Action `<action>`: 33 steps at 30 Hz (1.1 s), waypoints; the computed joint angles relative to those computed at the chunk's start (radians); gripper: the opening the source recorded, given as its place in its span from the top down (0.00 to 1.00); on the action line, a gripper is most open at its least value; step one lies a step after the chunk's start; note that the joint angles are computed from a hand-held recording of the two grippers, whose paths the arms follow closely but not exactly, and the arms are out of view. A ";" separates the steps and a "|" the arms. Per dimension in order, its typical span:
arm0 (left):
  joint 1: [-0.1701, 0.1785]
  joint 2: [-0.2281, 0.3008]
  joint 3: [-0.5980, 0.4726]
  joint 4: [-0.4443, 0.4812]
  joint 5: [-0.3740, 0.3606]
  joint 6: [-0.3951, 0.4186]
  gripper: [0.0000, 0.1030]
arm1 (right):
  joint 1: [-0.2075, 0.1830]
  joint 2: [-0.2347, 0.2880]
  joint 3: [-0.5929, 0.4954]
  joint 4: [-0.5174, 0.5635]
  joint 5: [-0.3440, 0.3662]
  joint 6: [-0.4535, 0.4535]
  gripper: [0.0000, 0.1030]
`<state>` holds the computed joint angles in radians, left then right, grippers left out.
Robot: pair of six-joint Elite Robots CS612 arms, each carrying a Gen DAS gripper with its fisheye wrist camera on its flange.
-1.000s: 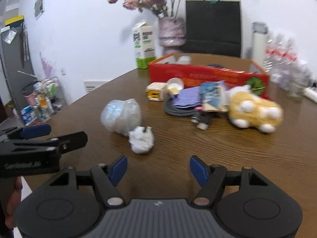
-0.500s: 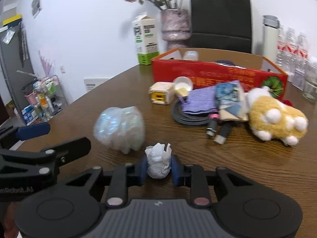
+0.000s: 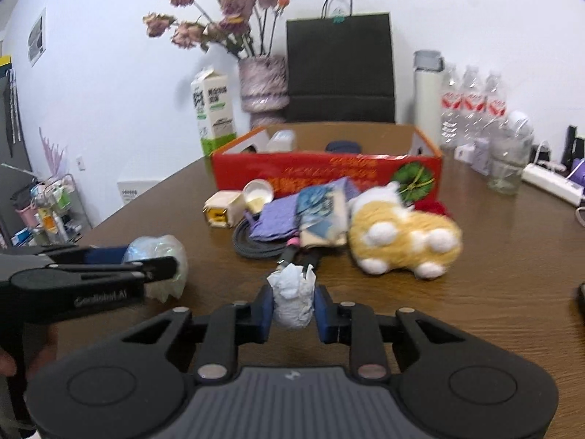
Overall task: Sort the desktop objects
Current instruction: 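Carry the glittery bag and tissue into the box and release both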
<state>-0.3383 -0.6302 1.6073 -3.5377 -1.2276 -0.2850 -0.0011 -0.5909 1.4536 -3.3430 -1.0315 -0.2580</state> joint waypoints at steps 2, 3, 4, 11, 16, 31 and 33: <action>-0.004 -0.004 0.000 -0.012 0.008 0.005 0.65 | -0.006 0.000 -0.006 -0.008 0.003 0.021 0.78; -0.007 -0.005 0.000 -0.034 0.011 0.015 0.66 | -0.009 0.002 -0.011 -0.010 0.006 0.029 0.78; -0.009 -0.006 -0.001 -0.054 0.012 0.029 0.66 | -0.011 0.004 -0.018 -0.015 0.009 0.039 0.78; -0.011 0.004 -0.064 -0.136 0.003 0.116 0.66 | -0.020 0.022 -0.096 -0.030 0.027 0.085 0.78; -0.004 0.030 -0.142 -0.123 0.001 0.136 0.66 | -0.016 0.051 -0.184 -0.028 0.003 0.087 0.78; 0.041 0.116 -0.420 0.078 -0.058 0.103 0.66 | -0.005 0.184 -0.530 0.146 -0.004 0.156 0.78; 0.054 0.134 -0.479 0.151 -0.088 0.090 0.66 | -0.005 0.208 -0.598 0.223 0.004 0.163 0.78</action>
<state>-0.2843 -0.4966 1.1283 -3.3863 -1.3159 -0.1951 -0.0060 -0.3828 0.8557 -3.1200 -1.0273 -0.0953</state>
